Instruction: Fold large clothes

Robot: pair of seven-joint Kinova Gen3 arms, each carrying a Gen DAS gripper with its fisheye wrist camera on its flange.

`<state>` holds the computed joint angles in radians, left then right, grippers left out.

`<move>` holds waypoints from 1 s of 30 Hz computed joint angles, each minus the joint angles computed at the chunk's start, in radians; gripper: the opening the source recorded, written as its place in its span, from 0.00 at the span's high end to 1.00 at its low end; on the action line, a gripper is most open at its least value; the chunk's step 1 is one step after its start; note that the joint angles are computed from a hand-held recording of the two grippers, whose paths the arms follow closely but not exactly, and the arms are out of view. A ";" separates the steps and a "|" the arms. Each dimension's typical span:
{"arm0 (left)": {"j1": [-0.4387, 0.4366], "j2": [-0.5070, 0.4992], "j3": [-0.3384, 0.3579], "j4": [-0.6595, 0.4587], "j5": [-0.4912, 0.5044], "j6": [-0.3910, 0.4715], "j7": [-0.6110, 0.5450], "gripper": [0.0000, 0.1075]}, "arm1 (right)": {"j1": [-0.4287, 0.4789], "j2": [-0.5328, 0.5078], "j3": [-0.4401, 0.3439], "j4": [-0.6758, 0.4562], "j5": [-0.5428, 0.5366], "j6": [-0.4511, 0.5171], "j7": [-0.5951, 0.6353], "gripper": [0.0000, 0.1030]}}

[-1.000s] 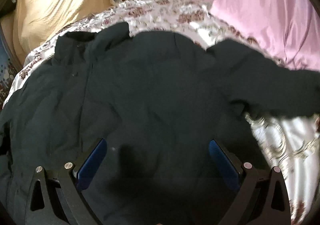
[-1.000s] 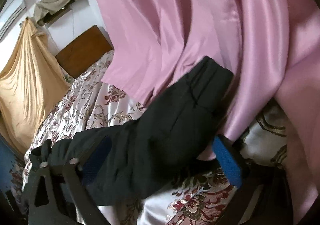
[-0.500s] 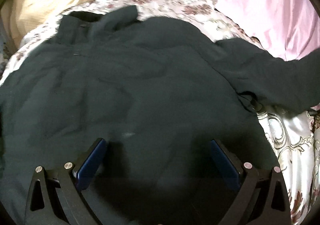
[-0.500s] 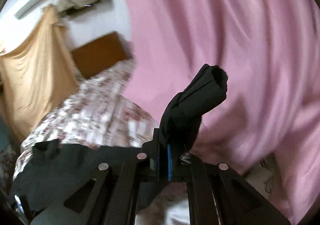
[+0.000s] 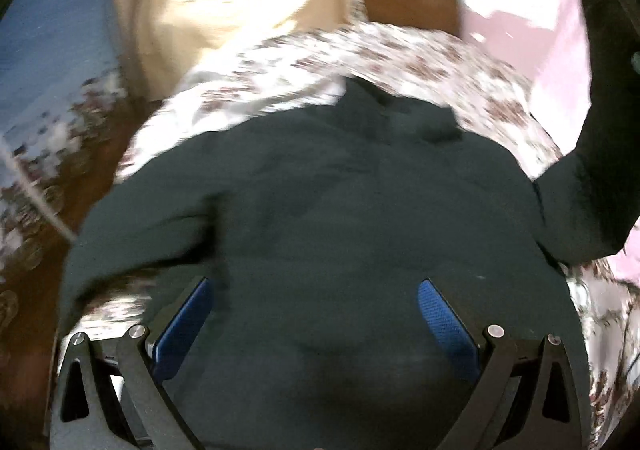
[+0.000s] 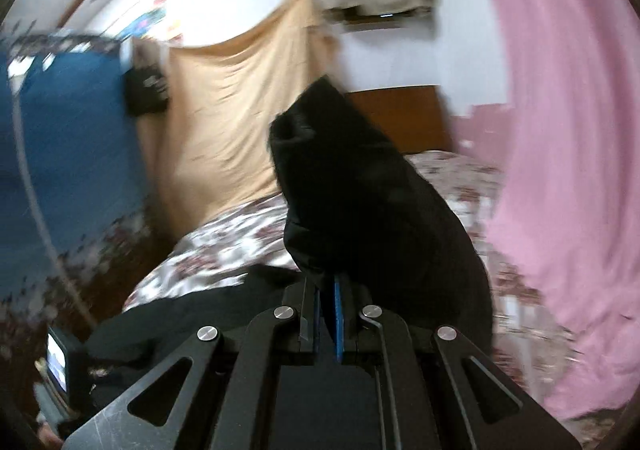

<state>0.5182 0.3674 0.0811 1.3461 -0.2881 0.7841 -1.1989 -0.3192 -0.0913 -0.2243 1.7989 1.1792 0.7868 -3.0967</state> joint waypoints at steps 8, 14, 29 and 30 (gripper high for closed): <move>-0.112 -0.068 -0.051 0.087 -0.014 -0.054 0.045 0.04 | 0.108 0.297 -0.292 -0.163 0.014 -0.029 0.029 0.95; -0.151 -0.054 -0.059 0.115 -0.034 -0.104 0.086 0.04 | 0.149 0.488 -0.299 -0.243 -0.229 -0.157 0.247 0.84; -0.028 0.094 -0.117 0.047 -0.011 -0.216 0.134 0.04 | 0.342 0.145 -0.260 0.149 -0.237 -0.170 0.177 0.15; -0.001 0.115 -0.130 0.031 -0.041 -0.196 0.148 0.04 | 0.310 0.152 -0.213 0.164 -0.204 -0.129 0.136 0.15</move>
<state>0.5168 0.4824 -0.0493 1.3776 -0.3293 0.5886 -1.0504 -0.0097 0.0604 -0.4376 1.9630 0.9752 0.6576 -2.9604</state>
